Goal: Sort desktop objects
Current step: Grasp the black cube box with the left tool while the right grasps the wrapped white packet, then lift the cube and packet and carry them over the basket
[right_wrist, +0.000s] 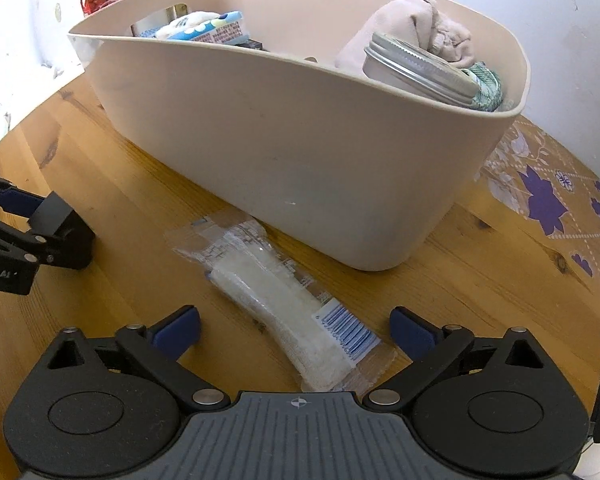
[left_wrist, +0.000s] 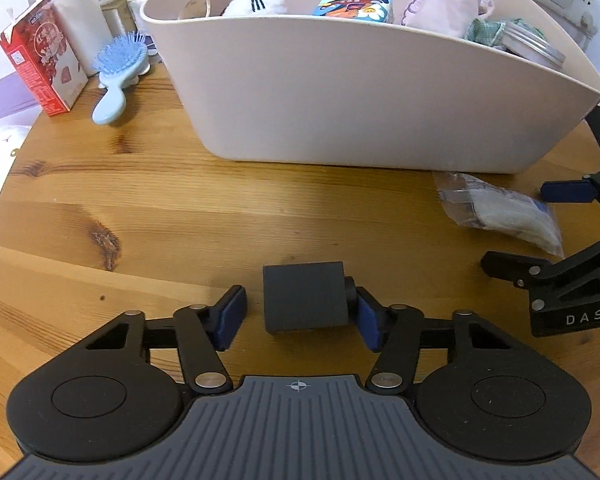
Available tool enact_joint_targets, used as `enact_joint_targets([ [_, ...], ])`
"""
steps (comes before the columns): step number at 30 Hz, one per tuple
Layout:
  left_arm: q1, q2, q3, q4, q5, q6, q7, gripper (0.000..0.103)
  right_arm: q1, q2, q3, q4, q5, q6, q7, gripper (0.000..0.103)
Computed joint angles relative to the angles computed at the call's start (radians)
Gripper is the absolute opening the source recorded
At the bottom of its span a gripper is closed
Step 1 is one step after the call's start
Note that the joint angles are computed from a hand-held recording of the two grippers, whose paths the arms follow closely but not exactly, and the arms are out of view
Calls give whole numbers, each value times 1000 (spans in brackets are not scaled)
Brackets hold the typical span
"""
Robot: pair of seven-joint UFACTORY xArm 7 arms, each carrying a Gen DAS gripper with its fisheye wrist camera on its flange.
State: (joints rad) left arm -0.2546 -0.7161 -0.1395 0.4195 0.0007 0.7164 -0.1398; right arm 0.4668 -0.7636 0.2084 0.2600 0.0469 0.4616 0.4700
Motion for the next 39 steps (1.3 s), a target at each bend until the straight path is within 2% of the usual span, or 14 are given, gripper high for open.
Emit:
enact_joint_targets([
  [2,0,-7,0,-5,1,-3,-1,50,2,-8,3,0,1,1,6,87],
  [3,-3,-9,0,-7,0,-4,0,45,3,-12,5,2,1,3,7,80],
  [4,-7,-12,1,-9,0,-6,6,45,4,-15,5,4,0,4,8,70],
  [6,-13,-23,7,-19,-1,-10,19,45,4,-24,9,7,-2,9,12,58],
  [10,-19,-53,9,-31,-8,3,27,45,13,-22,16,31,2,33,20,40],
  [13,-23,-66,6,-41,-14,7,28,45,28,-36,19,34,8,54,21,33],
  [24,-34,-165,20,-77,-45,81,31,45,89,-95,76,48,26,121,87,27],
  [28,-34,-207,22,-97,-48,96,32,45,102,-138,70,6,25,106,102,27],
  [32,-39,-264,27,-98,-58,134,37,45,103,-156,99,13,34,114,172,27],
  [35,-42,-300,33,-90,-63,167,48,45,115,-251,109,0,25,185,220,27],
  [39,-47,-343,52,-84,-72,190,84,45,117,-308,132,9,8,216,263,27],
])
